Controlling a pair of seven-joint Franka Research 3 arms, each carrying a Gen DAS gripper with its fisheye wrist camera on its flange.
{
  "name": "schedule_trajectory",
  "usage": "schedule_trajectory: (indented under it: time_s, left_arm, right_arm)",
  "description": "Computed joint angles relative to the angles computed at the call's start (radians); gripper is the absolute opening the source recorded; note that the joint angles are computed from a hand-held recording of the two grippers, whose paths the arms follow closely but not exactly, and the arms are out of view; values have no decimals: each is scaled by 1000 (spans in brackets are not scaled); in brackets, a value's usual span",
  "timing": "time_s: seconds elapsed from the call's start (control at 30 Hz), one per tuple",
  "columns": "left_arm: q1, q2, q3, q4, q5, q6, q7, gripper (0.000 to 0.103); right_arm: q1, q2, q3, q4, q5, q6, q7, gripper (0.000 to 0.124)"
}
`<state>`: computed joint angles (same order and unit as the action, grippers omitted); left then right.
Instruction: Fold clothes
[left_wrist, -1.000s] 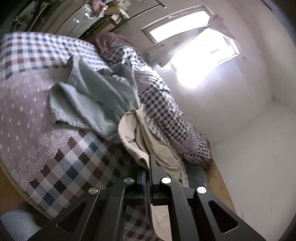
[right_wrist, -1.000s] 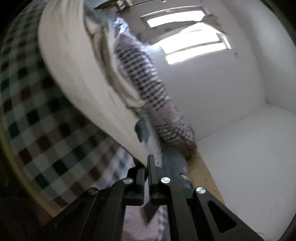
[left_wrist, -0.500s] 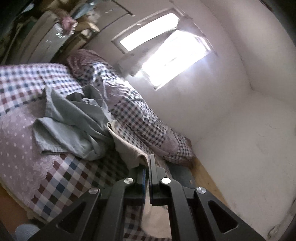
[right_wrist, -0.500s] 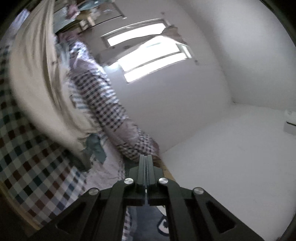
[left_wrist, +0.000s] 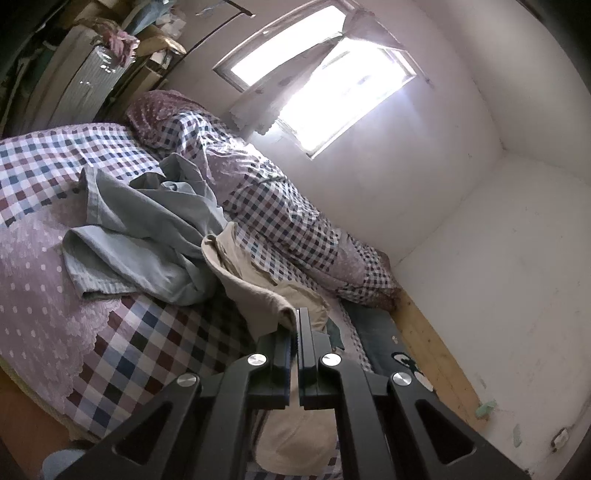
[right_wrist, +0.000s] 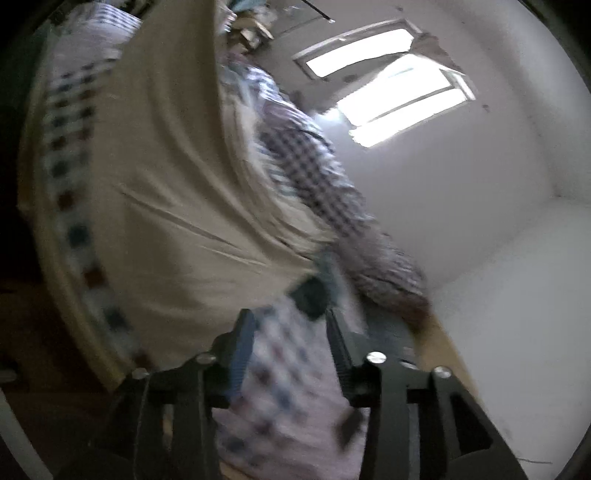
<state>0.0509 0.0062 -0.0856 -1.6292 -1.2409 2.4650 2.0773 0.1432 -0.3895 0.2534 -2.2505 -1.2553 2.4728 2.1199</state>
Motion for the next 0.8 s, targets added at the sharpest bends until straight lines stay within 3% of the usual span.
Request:
schedule_trajectory:
  time_s: [0.2, 0.33, 0.4, 0.6, 0.8]
  left_arm:
    - [5, 15, -2, 35, 47, -33, -3, 0]
    - [14, 25, -5, 58, 62, -52, 3, 0]
    - [19, 27, -6, 65, 54, -61, 12, 0]
    - [26, 34, -10, 68, 49, -58, 5, 0]
    - [38, 43, -12, 71, 43, -49, -8, 0]
  right_arm:
    - [66, 198, 13, 121, -130, 169, 162, 69]
    - [127, 308, 2, 203, -242, 185, 240, 72]
    - [158, 354, -8, 231, -294, 157, 273, 72]
    - [256, 471, -59, 294, -433, -74, 344, 72]
    - [283, 428, -132, 216, -409, -221, 323, 72]
